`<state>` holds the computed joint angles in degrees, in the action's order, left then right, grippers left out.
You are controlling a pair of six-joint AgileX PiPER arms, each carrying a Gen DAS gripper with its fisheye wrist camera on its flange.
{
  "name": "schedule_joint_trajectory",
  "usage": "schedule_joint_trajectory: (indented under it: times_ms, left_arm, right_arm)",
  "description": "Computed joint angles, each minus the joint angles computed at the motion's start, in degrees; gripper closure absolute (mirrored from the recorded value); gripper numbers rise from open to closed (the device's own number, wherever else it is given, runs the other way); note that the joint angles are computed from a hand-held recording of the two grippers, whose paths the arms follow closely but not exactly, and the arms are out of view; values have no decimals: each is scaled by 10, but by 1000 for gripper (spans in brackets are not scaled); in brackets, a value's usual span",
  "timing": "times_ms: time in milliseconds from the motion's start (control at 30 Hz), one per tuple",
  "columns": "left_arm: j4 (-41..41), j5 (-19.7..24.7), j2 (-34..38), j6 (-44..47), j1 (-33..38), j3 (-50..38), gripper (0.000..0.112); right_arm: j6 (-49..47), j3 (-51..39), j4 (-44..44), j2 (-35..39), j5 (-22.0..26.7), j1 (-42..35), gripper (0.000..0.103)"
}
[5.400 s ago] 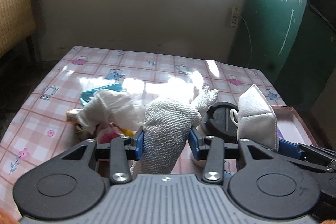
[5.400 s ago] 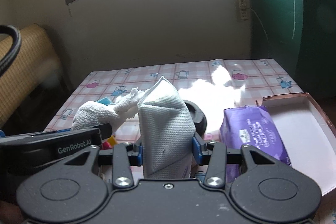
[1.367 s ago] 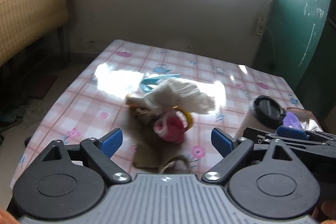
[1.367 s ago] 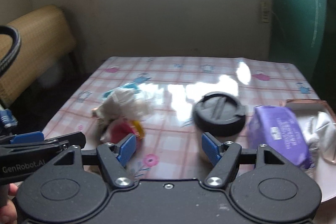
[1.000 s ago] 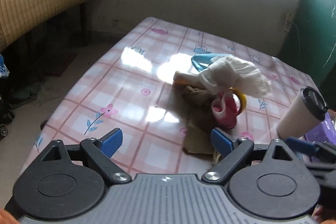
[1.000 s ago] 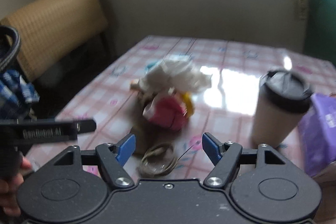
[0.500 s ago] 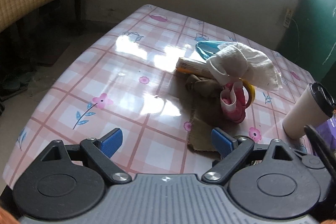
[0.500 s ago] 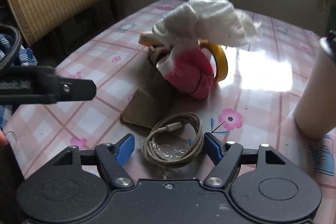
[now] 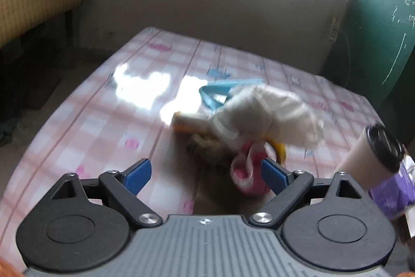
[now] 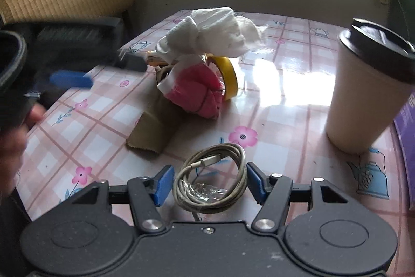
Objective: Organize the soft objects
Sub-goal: 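Grasp a white cloth with the left tool while right tool reaches the coiled cable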
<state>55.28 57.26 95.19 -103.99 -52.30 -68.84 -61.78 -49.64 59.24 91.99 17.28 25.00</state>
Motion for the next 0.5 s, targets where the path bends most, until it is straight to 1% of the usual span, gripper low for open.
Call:
schedule_joint_trajectory:
  times_ms: [167, 267, 367, 400, 433, 467, 500]
  left_arm:
    - [11, -32, 54, 113, 39, -77, 17]
    - [0, -36, 96, 179, 60, -124, 17]
    - [-19, -37, 131, 221, 81, -161, 18]
    - [-22, -37, 139, 229, 85, -169, 24]
    - [-22, -38, 141, 230, 86, -171, 42]
    - [-24, -51, 138, 228, 90, -166, 56]
    - [-29, -63, 129, 226, 92, -158, 72]
  right_arm:
    - [-14, 4, 13, -2, 9, -14, 30]
    - [-18, 2, 22, -3, 15, -19, 30]
    - [-31, 2, 36, -6, 20, -23, 30]
    - [-40, 4, 45, -7, 19, -24, 30]
    - [-45, 5, 51, -8, 18, -25, 30]
    - [-51, 6, 57, -8, 17, -25, 30]
    - [-54, 7, 62, -9, 16, -27, 30]
